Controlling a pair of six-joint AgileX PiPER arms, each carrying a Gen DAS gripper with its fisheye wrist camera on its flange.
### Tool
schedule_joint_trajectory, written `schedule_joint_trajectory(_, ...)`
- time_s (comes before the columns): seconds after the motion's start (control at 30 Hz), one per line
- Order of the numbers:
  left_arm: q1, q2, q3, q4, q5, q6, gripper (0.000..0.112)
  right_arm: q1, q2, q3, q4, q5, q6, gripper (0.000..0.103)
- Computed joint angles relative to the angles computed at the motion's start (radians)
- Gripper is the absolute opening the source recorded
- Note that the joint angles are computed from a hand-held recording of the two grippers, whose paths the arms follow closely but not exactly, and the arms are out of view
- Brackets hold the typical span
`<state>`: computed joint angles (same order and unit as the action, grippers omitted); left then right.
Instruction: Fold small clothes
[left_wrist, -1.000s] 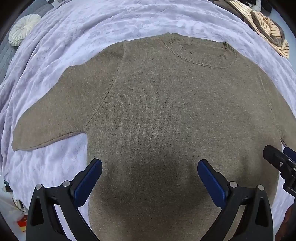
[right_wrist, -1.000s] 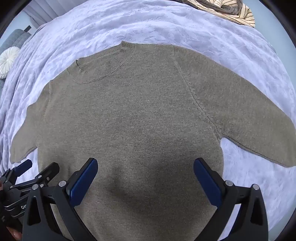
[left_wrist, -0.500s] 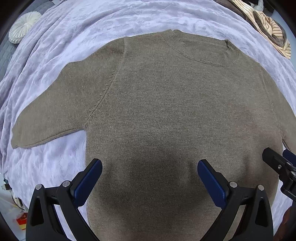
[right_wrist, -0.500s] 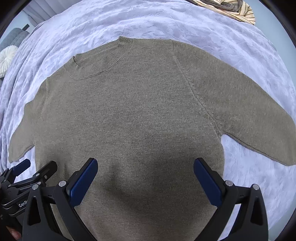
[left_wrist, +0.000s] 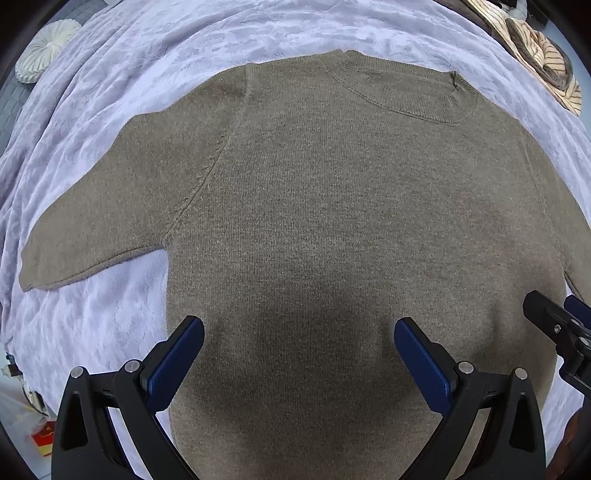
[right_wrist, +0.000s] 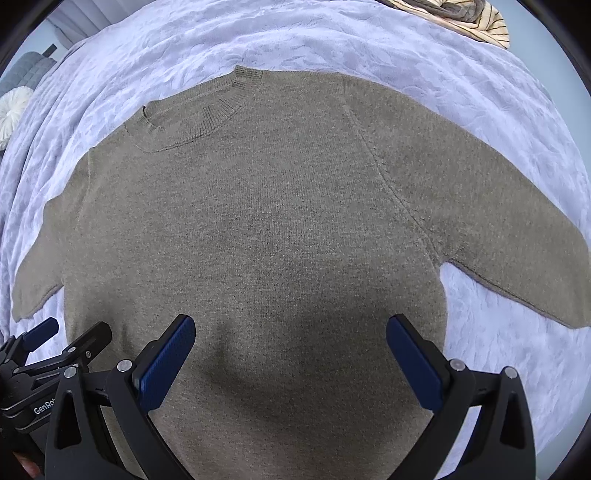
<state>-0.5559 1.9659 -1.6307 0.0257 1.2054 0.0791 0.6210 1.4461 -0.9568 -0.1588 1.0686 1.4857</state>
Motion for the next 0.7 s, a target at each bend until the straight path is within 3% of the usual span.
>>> schedule_joint_trajectory(0.7,0.030,-0.010,0.033,0.016,-0.027,0.021,0.103,0.003,0.037,-0.024,-0.003,-0.007,-0.010,0.103)
